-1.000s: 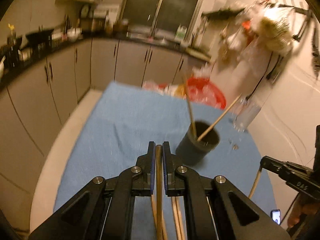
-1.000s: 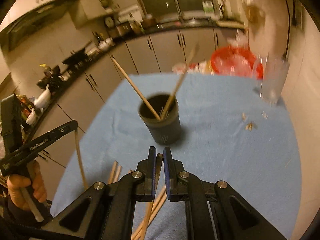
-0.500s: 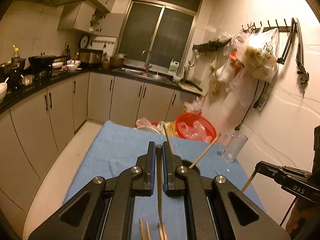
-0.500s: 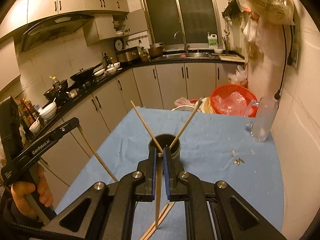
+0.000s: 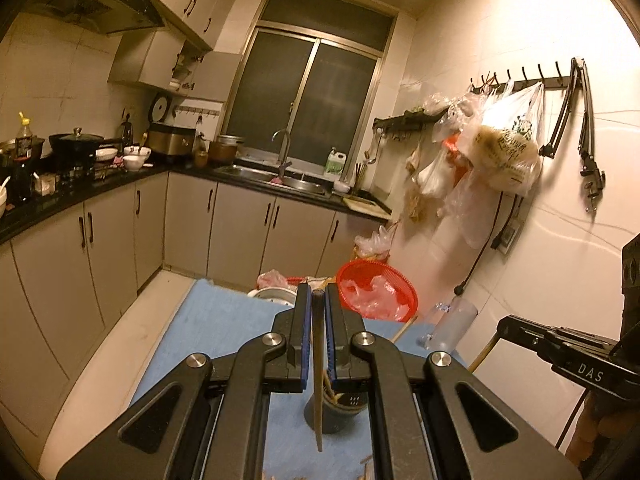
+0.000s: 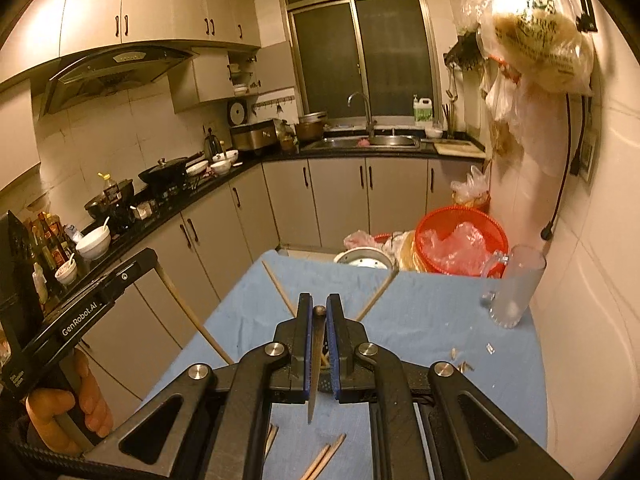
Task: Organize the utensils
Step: 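Carry both chopsticks to the dark holder and lower them inside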
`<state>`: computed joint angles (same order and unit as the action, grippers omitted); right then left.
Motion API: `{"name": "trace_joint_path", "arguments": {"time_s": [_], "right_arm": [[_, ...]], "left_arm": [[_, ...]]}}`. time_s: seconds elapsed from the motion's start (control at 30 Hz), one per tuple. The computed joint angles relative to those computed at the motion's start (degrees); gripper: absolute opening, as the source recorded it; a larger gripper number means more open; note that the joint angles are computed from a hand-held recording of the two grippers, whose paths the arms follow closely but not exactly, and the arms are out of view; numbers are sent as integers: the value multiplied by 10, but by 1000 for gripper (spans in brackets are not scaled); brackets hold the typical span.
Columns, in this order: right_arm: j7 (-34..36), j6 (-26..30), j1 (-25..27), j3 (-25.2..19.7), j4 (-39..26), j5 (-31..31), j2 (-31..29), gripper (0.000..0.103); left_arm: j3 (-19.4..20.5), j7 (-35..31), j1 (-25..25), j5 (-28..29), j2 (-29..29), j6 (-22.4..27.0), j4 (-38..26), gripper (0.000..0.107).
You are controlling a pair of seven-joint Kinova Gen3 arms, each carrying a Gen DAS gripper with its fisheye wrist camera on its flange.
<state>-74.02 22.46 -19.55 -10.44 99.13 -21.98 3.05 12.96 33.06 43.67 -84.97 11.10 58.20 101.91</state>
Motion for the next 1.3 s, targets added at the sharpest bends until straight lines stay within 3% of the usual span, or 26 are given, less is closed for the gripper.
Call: {"name": "trace_joint_path", "arguments": {"time_s": [0.53,0.87,1.3], "right_arm": [[-57,22,-9,7,-67,68,15,7],[-111,6,-22,10,-112,132,42,7],[-155,-4,-34,22,-125,185,104,7]], "left_arm": [[-22,-46,-14,-5,16,-26,-67,6],[-45,-34,-20,-32,42,-44,-94,6],[-79,-35,-37,5,81,-98,-91,6]]}}
